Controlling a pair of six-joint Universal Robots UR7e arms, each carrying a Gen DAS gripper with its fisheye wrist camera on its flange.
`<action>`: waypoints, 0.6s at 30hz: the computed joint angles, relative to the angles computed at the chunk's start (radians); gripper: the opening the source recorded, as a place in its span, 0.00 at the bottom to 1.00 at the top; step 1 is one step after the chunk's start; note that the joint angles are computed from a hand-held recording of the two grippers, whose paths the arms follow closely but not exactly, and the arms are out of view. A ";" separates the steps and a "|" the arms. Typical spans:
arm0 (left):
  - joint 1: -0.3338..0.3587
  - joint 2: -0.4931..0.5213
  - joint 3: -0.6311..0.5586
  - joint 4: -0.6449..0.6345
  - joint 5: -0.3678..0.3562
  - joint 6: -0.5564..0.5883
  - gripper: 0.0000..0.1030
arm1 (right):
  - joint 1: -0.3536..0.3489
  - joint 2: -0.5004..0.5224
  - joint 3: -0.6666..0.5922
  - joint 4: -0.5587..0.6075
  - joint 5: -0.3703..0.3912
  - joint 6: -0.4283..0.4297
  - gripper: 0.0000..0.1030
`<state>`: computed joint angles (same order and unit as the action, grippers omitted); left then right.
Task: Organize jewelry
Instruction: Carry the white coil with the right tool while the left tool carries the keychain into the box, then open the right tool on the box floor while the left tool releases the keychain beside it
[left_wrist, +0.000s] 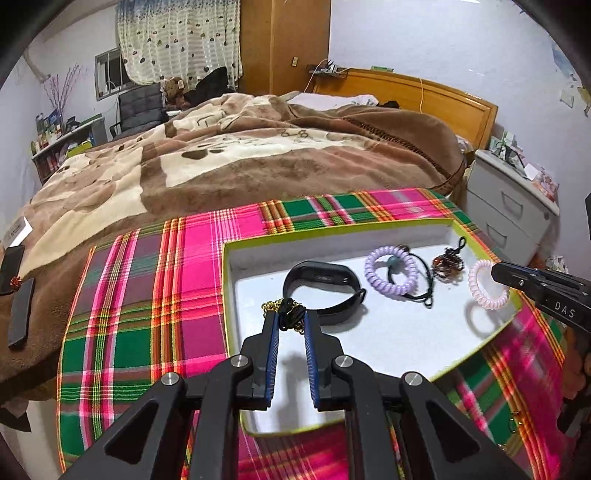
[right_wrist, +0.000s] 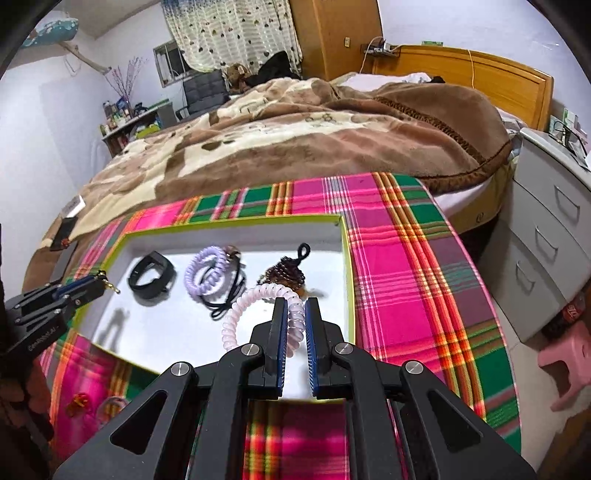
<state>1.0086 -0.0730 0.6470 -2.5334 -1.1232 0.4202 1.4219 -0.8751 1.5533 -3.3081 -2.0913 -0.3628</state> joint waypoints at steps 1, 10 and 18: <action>0.002 0.011 -0.020 0.013 0.006 -0.001 0.13 | -0.002 0.004 -0.006 0.005 -0.004 -0.001 0.09; 0.007 0.100 -0.182 0.126 0.042 -0.005 0.13 | -0.009 0.049 -0.072 0.063 -0.048 -0.019 0.09; 0.009 0.148 -0.274 0.163 0.054 -0.008 0.13 | -0.009 0.080 -0.128 0.072 -0.069 -0.032 0.09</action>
